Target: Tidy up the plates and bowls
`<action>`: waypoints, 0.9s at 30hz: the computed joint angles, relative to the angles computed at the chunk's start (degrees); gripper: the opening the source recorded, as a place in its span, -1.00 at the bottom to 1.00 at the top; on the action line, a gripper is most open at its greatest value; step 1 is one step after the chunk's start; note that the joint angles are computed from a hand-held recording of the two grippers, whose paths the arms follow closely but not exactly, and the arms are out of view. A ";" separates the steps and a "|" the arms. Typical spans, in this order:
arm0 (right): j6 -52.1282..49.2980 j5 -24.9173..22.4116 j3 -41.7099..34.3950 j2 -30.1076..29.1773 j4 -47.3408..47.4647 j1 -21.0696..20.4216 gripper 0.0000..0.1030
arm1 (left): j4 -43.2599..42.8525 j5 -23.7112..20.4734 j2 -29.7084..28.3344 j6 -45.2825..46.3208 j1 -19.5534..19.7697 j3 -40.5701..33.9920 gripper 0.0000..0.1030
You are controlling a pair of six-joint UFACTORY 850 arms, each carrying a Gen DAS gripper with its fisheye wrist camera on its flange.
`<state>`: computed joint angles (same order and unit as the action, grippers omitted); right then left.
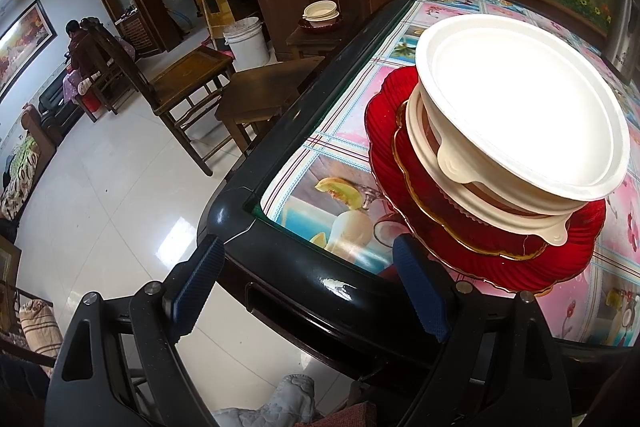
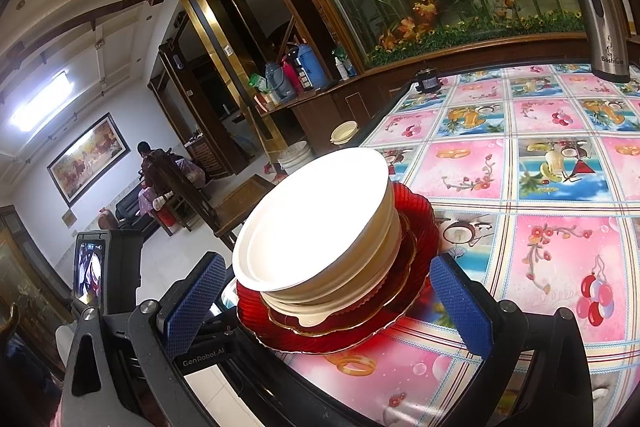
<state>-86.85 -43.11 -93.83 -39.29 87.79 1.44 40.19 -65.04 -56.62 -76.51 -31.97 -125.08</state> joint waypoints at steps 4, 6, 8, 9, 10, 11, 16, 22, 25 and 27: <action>0.06 -0.04 0.03 0.02 -0.01 0.00 0.99 | -0.17 -0.04 -0.13 0.14 0.02 -0.11 0.69; 0.39 -0.15 -0.10 -0.06 -0.28 -0.01 0.99 | -0.28 -0.05 -0.12 0.20 0.01 -0.07 0.69; 0.57 -0.21 -0.22 -0.19 -0.30 -0.05 0.99 | -0.42 -0.06 -0.18 0.29 -0.01 -0.12 0.69; 0.62 -0.22 -0.19 -0.18 -0.30 -0.05 0.99 | -0.50 -0.06 -0.21 0.33 0.00 -0.20 0.69; 0.66 -0.25 -0.19 -0.20 -0.28 -0.08 0.99 | -0.47 -0.19 -0.36 0.33 -0.03 -0.45 0.69; 0.74 -0.28 -0.19 -0.21 -0.30 -0.11 0.99 | -0.39 -0.23 -0.35 0.31 -0.05 -0.44 0.69; 1.05 -0.37 -0.35 -0.33 -0.54 -0.13 0.99 | -0.65 -0.45 -0.66 0.56 -0.08 -0.94 0.69; 0.96 -0.39 -0.29 -0.42 -0.67 -0.15 0.99 | -0.75 -0.65 -0.75 0.90 -0.18 -0.95 0.69; 1.11 -0.41 -0.36 -0.46 -0.83 -0.16 0.99 | -0.77 -0.59 -0.70 0.85 -0.17 -0.86 0.69; 1.04 -0.37 -0.35 -0.46 -0.75 -0.15 0.99 | -0.87 -0.69 -0.77 0.84 -0.17 -0.99 0.69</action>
<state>-85.81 -43.48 -94.18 -39.75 87.04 1.29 39.32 -65.73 -57.38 -75.67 -32.14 -126.07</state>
